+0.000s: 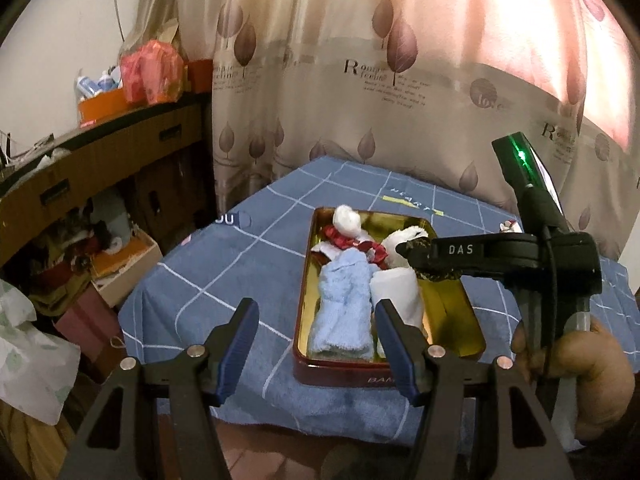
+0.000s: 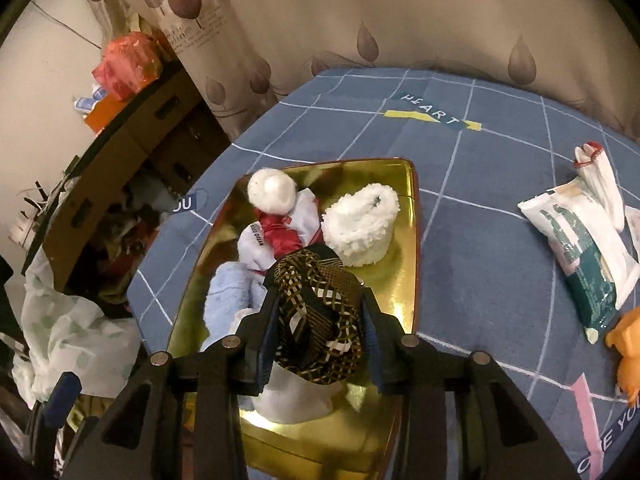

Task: Organize soft objects
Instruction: 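Carry the dark scrunchie into the tray with the right gripper and release, then withdraw the right gripper while the left gripper reaches to the orange plush toy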

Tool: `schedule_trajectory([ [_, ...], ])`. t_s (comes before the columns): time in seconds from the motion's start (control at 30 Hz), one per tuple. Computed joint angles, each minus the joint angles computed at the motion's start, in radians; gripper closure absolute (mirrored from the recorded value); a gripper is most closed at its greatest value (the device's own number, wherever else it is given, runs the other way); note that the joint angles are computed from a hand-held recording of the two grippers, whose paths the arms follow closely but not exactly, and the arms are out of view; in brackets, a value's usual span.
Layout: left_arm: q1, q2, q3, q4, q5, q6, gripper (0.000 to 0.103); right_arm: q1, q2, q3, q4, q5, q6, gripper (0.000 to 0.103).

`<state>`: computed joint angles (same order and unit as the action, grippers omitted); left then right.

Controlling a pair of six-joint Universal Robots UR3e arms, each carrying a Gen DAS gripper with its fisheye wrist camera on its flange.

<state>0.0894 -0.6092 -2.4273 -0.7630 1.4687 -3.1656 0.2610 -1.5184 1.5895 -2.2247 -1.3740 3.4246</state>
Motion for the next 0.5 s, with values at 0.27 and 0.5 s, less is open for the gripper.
schedule_trajectory([
  [0.27, -0.016, -0.019, 0.001, 0.013, 0.013, -0.013, 0.041, -0.01, 0.016, 0.013, -0.016, 0.008, 0.0, 0.061],
  [0.5, -0.016, -0.023, 0.003, 0.009, 0.016, -0.004, 0.041, -0.005, 0.003, 0.02, -0.021, -0.005, -0.004, 0.056],
])
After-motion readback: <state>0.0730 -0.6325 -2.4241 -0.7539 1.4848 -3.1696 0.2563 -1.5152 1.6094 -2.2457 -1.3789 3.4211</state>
